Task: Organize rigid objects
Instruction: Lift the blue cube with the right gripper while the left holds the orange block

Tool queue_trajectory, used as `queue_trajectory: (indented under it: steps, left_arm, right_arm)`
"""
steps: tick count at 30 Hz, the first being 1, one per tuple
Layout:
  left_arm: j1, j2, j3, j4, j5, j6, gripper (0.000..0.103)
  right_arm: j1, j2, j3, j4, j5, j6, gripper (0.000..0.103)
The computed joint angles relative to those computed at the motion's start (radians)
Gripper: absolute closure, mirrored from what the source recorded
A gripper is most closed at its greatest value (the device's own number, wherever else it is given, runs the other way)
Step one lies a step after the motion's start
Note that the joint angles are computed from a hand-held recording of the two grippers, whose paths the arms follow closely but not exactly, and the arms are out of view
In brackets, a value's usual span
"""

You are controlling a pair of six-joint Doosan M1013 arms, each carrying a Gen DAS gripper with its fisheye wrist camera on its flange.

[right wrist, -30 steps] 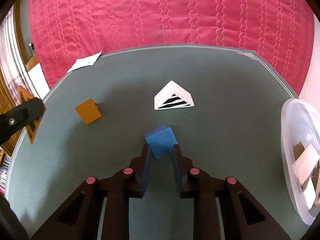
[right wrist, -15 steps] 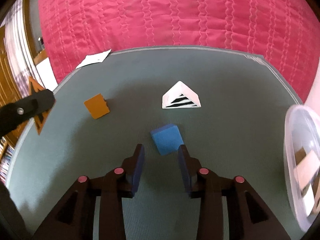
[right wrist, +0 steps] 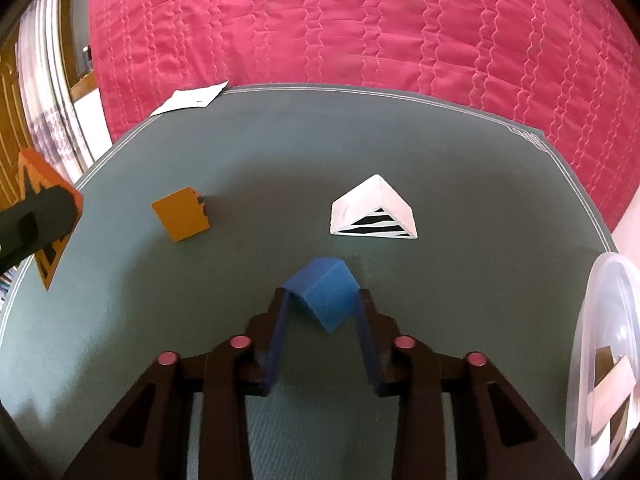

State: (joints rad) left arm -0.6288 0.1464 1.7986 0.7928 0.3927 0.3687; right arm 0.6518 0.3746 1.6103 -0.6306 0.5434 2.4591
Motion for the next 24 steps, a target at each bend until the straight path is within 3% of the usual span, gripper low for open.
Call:
queue_trajectory:
  steps: [4, 11, 12, 16, 24]
  left_arm:
    - [-0.001, 0.001, 0.0, -0.003, 0.002, 0.001, 0.064]
    - [-0.005, 0.001, 0.001, 0.005, 0.001, -0.006, 0.064]
    - [-0.005, 0.001, 0.001, 0.003, 0.001, -0.003, 0.064]
    - [-0.005, -0.001, 0.002, 0.011, -0.002, -0.01, 0.064]
    - [-0.004, 0.001, 0.0, 0.003, -0.002, -0.005, 0.064]
  right_arm:
    - [0.003, -0.013, 0.019, 0.006, -0.017, 0.003, 0.087]
    - [-0.003, -0.042, 0.058, 0.102, -0.077, -0.054, 0.086]
    - [-0.005, -0.041, 0.057, 0.099, -0.077, -0.047, 0.083]
    - [-0.02, -0.039, 0.053, 0.083, -0.097, -0.031, 0.05]
    - [-0.034, 0.003, -0.007, 0.136, -0.069, -0.211, 0.05]
